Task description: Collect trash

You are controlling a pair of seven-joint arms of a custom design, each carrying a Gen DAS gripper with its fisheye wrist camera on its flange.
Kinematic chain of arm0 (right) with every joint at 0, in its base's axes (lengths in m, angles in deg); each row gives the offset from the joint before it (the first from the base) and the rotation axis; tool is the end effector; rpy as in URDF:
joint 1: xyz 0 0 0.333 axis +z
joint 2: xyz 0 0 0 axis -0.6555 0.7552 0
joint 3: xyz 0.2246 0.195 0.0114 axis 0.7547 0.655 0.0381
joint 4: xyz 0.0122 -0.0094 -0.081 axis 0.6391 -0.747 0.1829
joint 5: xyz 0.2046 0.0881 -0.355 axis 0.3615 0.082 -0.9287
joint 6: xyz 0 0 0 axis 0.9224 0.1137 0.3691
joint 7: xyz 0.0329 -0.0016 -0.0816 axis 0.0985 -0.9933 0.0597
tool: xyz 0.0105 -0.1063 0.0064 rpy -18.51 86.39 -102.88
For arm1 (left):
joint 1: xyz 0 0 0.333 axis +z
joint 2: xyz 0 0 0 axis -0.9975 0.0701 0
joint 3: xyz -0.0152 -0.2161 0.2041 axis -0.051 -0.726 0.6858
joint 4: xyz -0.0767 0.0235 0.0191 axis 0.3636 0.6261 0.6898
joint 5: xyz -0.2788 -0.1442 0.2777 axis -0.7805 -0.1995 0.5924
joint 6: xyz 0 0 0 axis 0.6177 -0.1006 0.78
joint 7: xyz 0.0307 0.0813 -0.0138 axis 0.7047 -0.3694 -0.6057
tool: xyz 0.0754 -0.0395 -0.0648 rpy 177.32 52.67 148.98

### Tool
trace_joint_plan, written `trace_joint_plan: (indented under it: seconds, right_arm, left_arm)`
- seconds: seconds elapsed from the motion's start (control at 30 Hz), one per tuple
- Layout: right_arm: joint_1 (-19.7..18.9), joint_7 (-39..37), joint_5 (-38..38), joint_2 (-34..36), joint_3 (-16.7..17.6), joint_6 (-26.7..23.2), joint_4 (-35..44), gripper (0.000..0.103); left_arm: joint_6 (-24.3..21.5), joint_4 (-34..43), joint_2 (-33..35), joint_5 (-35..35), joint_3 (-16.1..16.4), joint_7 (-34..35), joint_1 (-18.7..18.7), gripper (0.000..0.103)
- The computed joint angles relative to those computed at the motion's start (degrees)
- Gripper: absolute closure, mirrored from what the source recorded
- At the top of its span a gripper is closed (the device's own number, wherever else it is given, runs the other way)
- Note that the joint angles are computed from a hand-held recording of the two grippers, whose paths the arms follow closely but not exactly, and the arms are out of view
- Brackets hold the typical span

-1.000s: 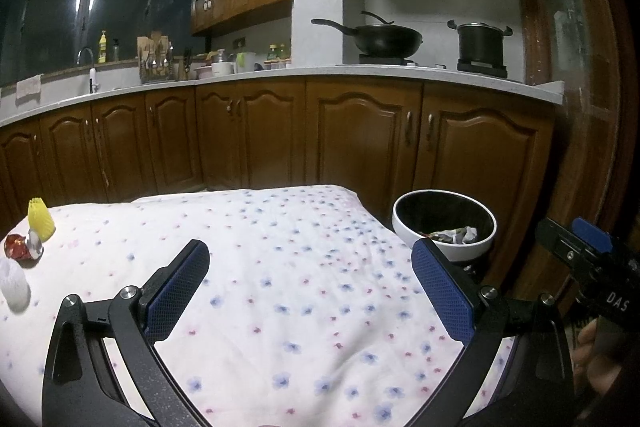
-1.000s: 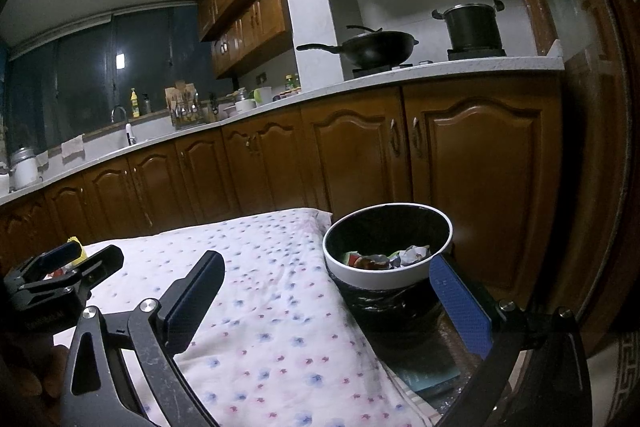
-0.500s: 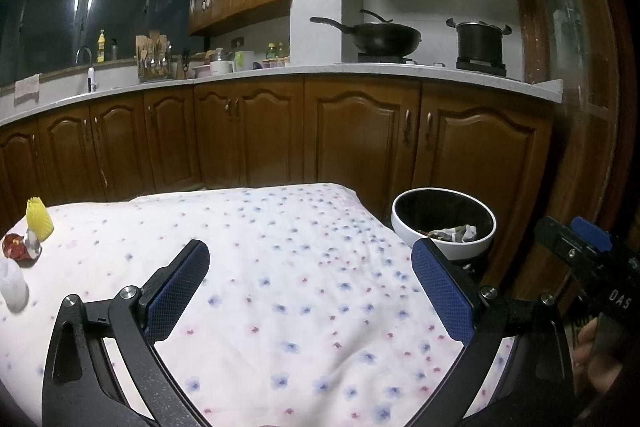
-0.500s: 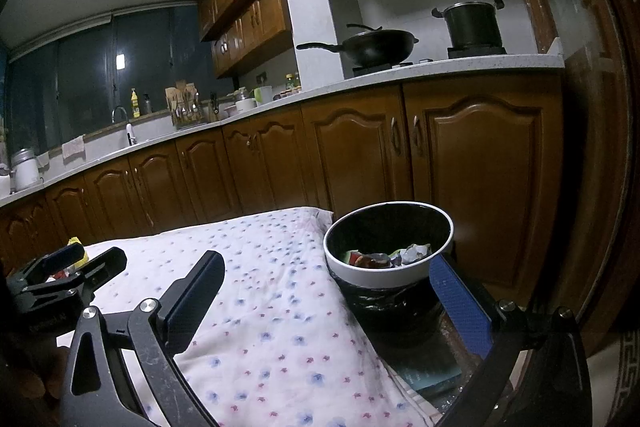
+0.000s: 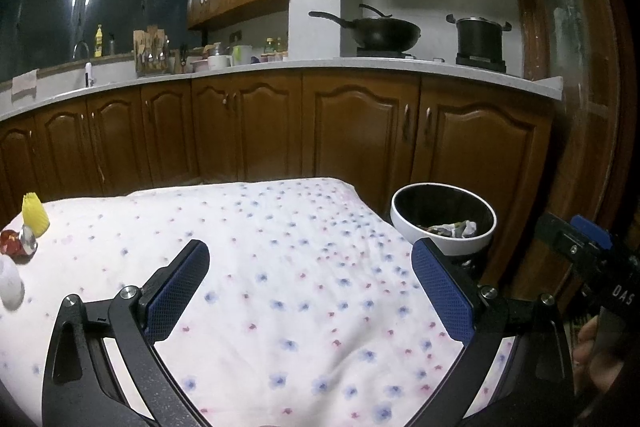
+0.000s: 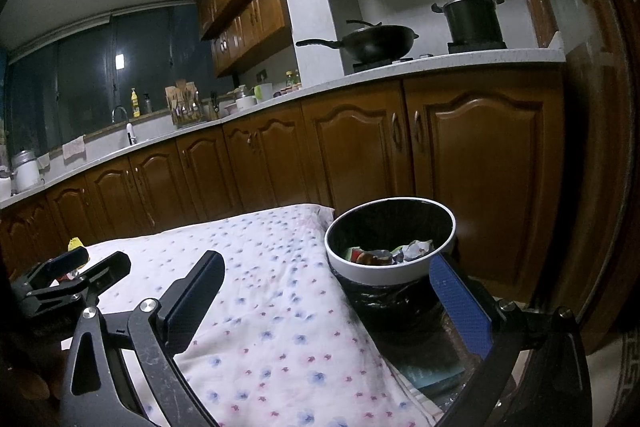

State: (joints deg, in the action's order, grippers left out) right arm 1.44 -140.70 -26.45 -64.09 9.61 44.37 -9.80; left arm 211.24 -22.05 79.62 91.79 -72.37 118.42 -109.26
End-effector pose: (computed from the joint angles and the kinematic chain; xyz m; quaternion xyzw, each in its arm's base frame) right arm 0.5730 0.4710 0.4916 -0.4567 0.6580 -0.4390 0.4071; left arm 0.6784 -0.3678 0.5043 -0.4665 0.6747 -0.4813 0.3089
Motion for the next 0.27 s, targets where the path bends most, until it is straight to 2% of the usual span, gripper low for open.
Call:
trace_joint_plan:
  seconds: [0.27]
  right_arm:
    - [0.4, -0.2, 0.7, 0.8, 0.1, -0.3, 0.9, 0.000]
  left_arm:
    - [-0.4, 0.7, 1.2, -3.9, -4.2, 5.4, 3.0, 0.000]
